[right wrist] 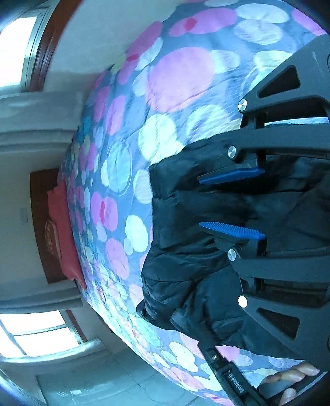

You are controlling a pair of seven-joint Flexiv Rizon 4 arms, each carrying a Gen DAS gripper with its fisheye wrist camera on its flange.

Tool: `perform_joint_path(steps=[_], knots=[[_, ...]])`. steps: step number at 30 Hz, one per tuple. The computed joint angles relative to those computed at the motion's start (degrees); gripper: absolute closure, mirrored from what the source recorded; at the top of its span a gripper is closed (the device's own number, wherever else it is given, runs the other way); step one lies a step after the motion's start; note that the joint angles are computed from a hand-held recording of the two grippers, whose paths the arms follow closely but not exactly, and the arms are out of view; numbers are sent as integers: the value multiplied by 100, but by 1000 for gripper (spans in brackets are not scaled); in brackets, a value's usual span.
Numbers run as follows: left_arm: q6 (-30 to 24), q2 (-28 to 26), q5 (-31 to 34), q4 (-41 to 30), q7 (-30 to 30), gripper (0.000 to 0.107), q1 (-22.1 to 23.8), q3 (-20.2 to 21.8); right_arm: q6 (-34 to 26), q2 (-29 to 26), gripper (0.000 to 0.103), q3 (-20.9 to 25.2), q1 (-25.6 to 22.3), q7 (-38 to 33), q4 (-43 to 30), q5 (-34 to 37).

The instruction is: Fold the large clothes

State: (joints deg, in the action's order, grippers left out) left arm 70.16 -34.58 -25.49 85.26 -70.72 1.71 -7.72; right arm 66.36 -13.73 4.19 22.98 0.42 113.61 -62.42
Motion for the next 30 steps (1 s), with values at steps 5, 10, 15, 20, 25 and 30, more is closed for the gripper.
perform_joint_path(steps=[5,10,15,20,25,30], knots=[[-346,-265,429,-354,-452,45,-272,385,13,-375,67,-36,41,-420,-150,499],[-498,-450,706,-557,-800,38,-353,515,355,-604,60,-347,163,33,-62,178],[-229,-586,948,-568,-1019,37,-443,601,538,-737,59,-526,181,510,-57,-290],[-229,-522,995,-529,-1043,38,-360,502,492,-645,60,-519,153,809,-7,-637],[-213,-209,574,-162,-837,37,-51,201,577,-228,52,-412,-4,1449,262,-1192],[145,182,-30,404,-988,31,242,42,400,202,41,-132,-342,1791,506,-1474]])
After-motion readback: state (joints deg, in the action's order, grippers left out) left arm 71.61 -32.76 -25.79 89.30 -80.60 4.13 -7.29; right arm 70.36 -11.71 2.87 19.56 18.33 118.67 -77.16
